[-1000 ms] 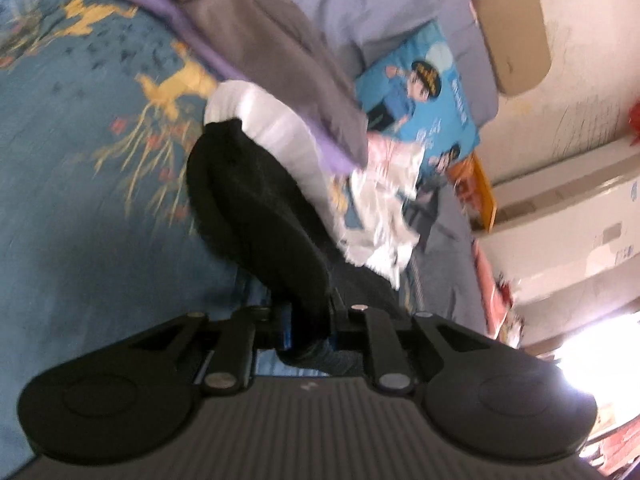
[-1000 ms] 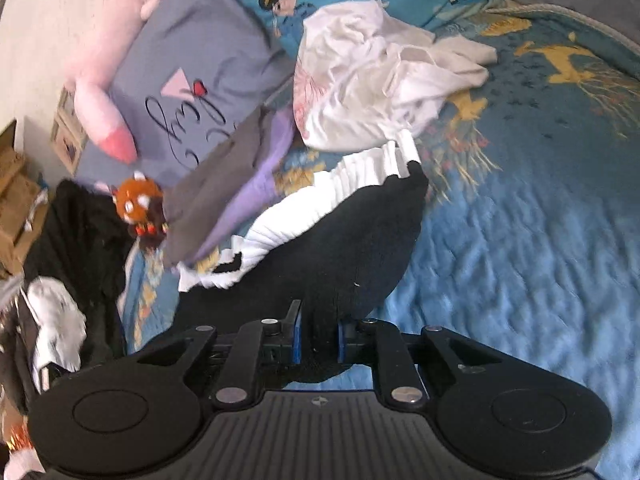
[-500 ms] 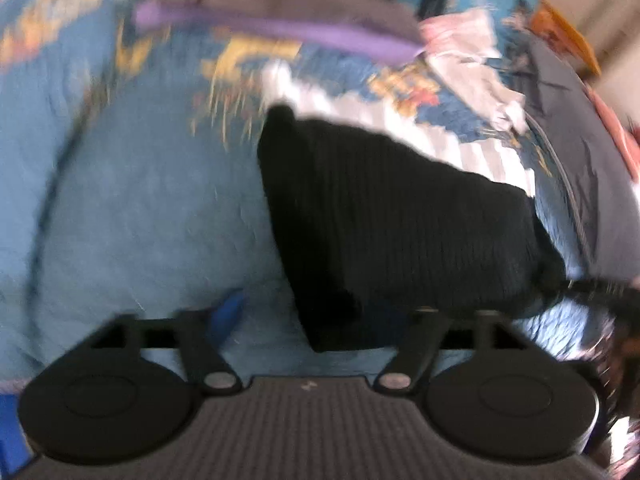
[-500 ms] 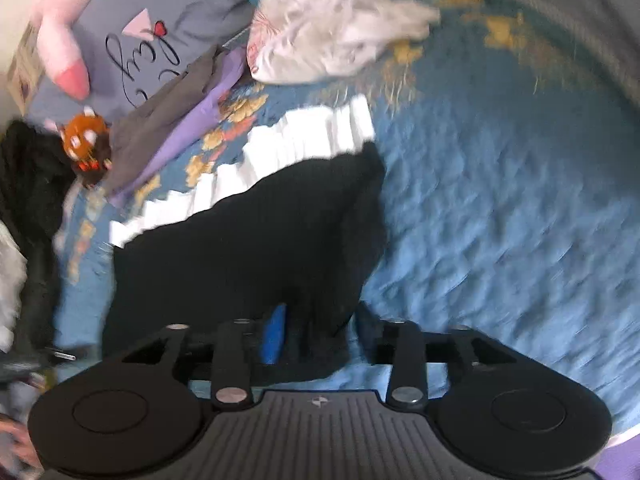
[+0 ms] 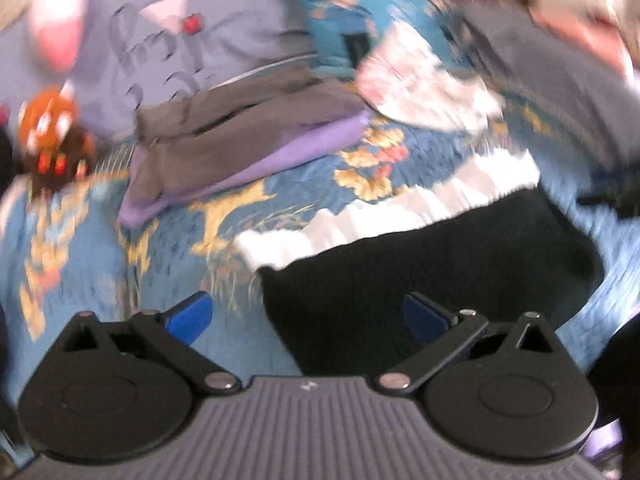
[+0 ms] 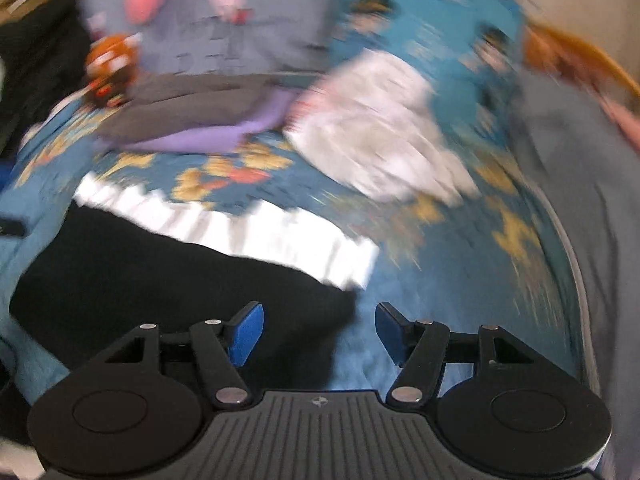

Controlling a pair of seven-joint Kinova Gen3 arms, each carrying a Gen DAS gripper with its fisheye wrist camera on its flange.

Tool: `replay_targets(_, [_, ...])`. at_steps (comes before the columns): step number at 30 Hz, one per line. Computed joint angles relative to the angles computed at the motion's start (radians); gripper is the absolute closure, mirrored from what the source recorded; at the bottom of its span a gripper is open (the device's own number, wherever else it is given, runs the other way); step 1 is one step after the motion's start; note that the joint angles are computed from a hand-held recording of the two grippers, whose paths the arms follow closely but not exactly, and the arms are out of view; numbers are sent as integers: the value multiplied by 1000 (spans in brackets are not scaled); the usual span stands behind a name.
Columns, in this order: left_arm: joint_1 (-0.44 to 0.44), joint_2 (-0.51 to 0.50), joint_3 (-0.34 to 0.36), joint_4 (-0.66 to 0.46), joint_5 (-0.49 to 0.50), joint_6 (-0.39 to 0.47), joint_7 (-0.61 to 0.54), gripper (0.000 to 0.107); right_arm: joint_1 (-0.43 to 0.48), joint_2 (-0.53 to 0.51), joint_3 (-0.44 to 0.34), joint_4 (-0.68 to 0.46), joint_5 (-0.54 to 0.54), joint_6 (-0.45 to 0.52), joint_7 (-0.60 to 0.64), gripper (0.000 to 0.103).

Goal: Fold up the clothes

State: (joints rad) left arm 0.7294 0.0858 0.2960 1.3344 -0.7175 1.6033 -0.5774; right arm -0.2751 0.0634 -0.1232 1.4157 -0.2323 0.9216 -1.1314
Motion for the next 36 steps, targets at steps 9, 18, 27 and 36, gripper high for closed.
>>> replay_targets(9, [173,45,-330,-22,31,-39,-247,5,-77,134,-12,-149,42,23,346,41])
replay_targets(18, [119,-132,-474,174,179,-347,-613,5,1,253,-49,-341,7,218,604,30])
replay_targets(27, [-38,-168,-436,209,340,-409,-706,5,56,283,-30,-368,-43,252,562,29])
replay_targets(36, [131,5,-367,47,118,-185,-424,5,56,180,-35,-262,-82,204,543,19])
